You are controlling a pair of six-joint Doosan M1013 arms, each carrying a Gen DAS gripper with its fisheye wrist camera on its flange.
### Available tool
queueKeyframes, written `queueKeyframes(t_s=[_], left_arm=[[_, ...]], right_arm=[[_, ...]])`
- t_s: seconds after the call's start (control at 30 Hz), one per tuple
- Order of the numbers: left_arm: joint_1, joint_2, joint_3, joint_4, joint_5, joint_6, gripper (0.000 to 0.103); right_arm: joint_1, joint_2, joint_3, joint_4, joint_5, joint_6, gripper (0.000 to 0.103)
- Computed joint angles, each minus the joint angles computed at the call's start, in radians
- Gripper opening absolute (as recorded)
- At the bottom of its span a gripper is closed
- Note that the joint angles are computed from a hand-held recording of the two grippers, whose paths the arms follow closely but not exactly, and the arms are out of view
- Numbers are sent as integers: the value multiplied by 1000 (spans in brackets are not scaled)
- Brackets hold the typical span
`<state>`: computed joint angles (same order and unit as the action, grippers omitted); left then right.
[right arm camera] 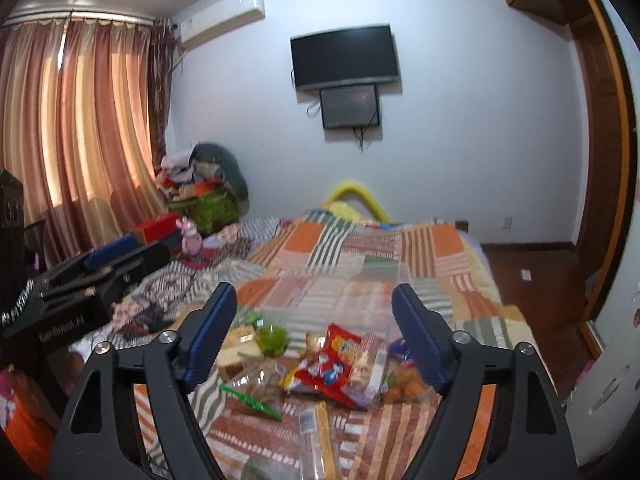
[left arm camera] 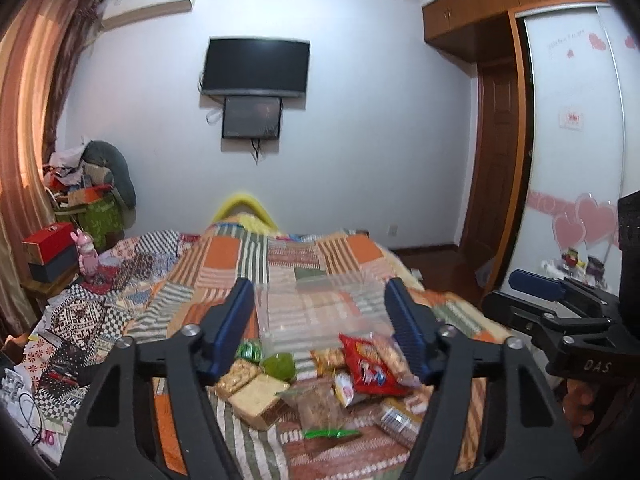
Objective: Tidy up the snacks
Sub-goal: 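Grasp the clear bread bag with left tool while right tool grasps gold-striped wafer pack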
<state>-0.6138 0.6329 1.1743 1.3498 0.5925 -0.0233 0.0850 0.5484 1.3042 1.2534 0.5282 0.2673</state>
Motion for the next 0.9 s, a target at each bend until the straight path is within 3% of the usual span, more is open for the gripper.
queueKeyframes(t_s=[0.13, 0.3, 0.7, 0.9], left_arm=[[19, 9, -12, -177, -4, 174, 51], [43, 27, -25, -382, -11, 340, 51], [81, 118, -131, -841, 14, 718, 51], [99, 181, -219, -1046, 95, 902, 52]], right_arm=[[-5, 26, -34, -181, 52, 170, 63], [-6, 68, -85, -378, 139, 359, 58], [9, 151, -174, -573, 322, 569, 52], [19, 177, -200, -630, 387, 590, 52]])
